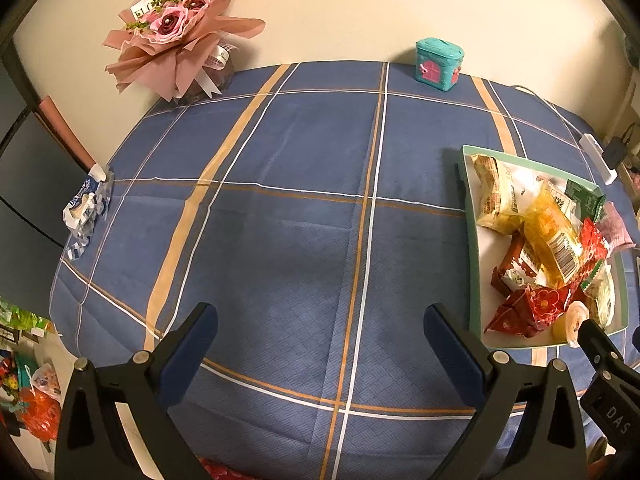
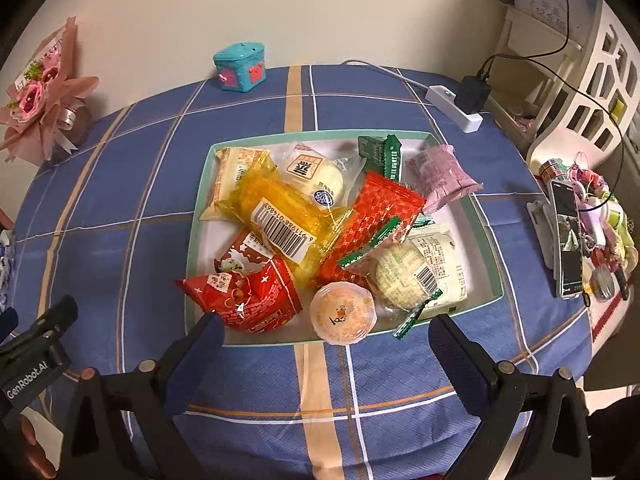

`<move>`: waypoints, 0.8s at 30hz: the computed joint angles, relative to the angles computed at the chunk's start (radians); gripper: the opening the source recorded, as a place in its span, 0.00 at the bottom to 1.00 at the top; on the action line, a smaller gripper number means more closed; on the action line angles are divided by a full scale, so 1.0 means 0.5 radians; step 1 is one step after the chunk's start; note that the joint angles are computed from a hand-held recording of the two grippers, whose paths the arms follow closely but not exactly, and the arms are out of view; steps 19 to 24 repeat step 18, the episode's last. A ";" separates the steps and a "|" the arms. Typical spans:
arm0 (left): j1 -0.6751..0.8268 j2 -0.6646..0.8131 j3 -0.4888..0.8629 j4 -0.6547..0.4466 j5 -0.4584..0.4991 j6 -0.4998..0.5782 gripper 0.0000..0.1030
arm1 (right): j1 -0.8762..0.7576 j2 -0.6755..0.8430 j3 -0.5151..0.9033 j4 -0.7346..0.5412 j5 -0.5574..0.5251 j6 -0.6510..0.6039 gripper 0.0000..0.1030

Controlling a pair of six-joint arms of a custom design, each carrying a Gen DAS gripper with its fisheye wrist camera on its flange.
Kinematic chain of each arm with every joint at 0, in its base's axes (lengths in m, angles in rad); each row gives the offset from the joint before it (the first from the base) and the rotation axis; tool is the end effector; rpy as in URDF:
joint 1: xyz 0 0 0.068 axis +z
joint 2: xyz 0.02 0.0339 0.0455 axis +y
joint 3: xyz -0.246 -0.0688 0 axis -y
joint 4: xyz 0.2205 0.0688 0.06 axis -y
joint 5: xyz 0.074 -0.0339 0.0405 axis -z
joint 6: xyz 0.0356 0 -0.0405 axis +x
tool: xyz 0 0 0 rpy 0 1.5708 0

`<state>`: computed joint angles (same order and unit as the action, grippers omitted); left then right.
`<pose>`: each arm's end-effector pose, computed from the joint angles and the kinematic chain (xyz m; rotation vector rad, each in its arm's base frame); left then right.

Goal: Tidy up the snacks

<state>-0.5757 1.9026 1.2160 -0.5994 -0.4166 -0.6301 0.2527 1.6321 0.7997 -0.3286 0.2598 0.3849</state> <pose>0.2919 -0.1723 0.1504 -0.1531 2.6607 0.2472 0.2647 0.0589 0.1369 0.2486 2.6585 -0.1573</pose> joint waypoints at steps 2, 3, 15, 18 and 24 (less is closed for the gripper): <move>0.003 -0.003 -0.005 0.006 0.006 -0.002 0.99 | -0.002 0.003 0.003 -0.005 0.007 0.001 1.00; 0.007 -0.003 -0.005 0.007 0.006 0.002 0.99 | -0.006 0.003 0.003 -0.007 0.008 0.001 1.00; -0.007 -0.064 -0.082 0.109 -0.008 0.036 0.99 | -0.017 0.016 0.013 -0.029 0.001 0.014 1.00; -0.021 -0.109 -0.125 0.182 -0.033 0.069 0.99 | -0.023 0.011 0.009 -0.025 -0.009 0.012 1.00; -0.021 -0.109 -0.125 0.182 -0.033 0.069 0.99 | -0.023 0.011 0.009 -0.025 -0.009 0.012 1.00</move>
